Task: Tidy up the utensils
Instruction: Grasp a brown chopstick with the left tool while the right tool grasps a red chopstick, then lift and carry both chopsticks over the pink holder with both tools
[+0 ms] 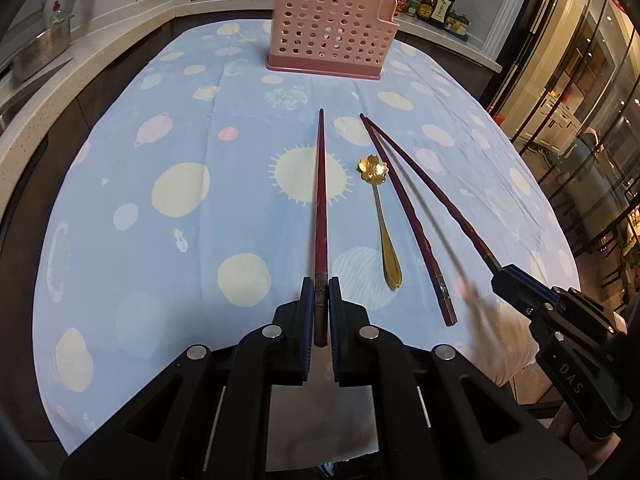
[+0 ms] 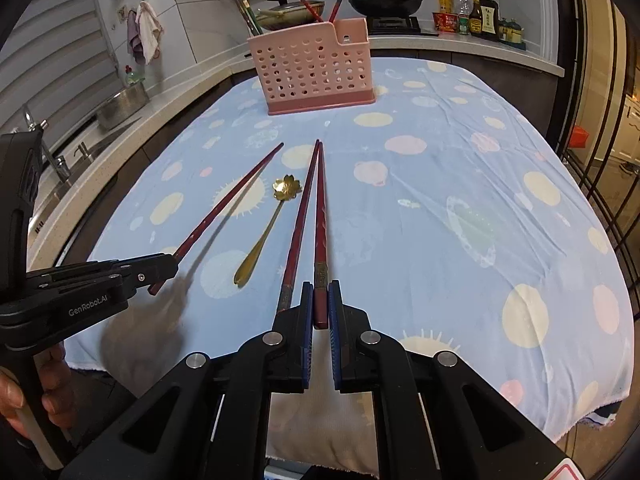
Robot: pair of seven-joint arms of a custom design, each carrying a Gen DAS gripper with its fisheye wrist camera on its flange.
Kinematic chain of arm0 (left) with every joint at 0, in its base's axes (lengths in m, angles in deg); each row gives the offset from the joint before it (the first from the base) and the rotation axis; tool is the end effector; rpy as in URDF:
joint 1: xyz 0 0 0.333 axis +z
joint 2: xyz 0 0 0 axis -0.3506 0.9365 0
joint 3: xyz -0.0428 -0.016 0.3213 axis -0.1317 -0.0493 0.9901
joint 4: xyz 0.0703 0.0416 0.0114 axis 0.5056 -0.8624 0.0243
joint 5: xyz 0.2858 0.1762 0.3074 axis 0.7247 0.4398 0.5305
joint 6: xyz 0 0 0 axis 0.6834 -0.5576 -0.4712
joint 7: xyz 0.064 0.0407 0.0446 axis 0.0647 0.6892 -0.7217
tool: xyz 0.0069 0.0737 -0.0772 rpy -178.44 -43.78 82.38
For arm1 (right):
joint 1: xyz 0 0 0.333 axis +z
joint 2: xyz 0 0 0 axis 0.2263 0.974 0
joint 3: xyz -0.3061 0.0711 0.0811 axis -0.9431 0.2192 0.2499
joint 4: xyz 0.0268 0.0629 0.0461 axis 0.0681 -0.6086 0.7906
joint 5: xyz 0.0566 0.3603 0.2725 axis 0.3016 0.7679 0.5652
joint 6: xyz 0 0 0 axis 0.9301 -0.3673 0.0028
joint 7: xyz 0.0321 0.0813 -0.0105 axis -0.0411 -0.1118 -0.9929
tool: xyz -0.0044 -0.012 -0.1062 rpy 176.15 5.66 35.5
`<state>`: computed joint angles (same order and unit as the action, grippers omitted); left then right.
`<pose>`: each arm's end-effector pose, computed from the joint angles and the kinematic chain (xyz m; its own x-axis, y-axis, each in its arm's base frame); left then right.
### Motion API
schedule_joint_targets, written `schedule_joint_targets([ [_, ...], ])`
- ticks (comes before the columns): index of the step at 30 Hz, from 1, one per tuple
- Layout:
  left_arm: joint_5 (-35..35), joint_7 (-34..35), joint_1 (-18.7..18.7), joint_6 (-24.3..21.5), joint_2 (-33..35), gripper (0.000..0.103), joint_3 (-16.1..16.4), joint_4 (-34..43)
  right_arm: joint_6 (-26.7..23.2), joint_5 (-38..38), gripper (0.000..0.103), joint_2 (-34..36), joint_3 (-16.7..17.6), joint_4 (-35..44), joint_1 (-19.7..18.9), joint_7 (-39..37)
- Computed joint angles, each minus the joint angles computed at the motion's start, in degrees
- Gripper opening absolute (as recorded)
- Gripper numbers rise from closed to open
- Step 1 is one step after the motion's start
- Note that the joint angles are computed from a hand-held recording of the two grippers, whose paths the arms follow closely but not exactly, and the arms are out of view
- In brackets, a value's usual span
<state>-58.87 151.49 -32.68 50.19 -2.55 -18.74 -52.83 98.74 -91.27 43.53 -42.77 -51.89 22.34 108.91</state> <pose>0.5605 -0.2219 0.5572 -0.5080 -0.8435 0.1745 -0.7635 0.3471 -0.5446 0.4488 0.1899 0.5533 -0.2368 -0.9536 -0.1862 -0.6962 0.3002 -0.6521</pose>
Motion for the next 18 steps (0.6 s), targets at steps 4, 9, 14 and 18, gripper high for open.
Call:
schedule_joint_targets([
  [4,0.2,-0.3,0.2,0.7,-0.5,0.007,0.2,0.9,0.6,-0.6,0.007,-1.7,0.0,0.3,-0.9,0.7],
  [9,-0.4,0.0,0.2,1.2,-0.6,0.007,0.6,2.7,1.7,-1.3,0.007,-3.7,0.0,0.9,-2.7,1.3],
  [14,-1.2,0.8,0.3,2.3,-0.5,0.007,0.8,4.5,3.0,-2.2,0.007,-5.1,0.0,1.7,-5.0,1.5],
  [18,-1.6,0.9,0.5,3.2,0.3,0.007,0.9,6.6,4.0,-3.2,0.007,-5.5,0.3,2.5,-7.0,1.7],
])
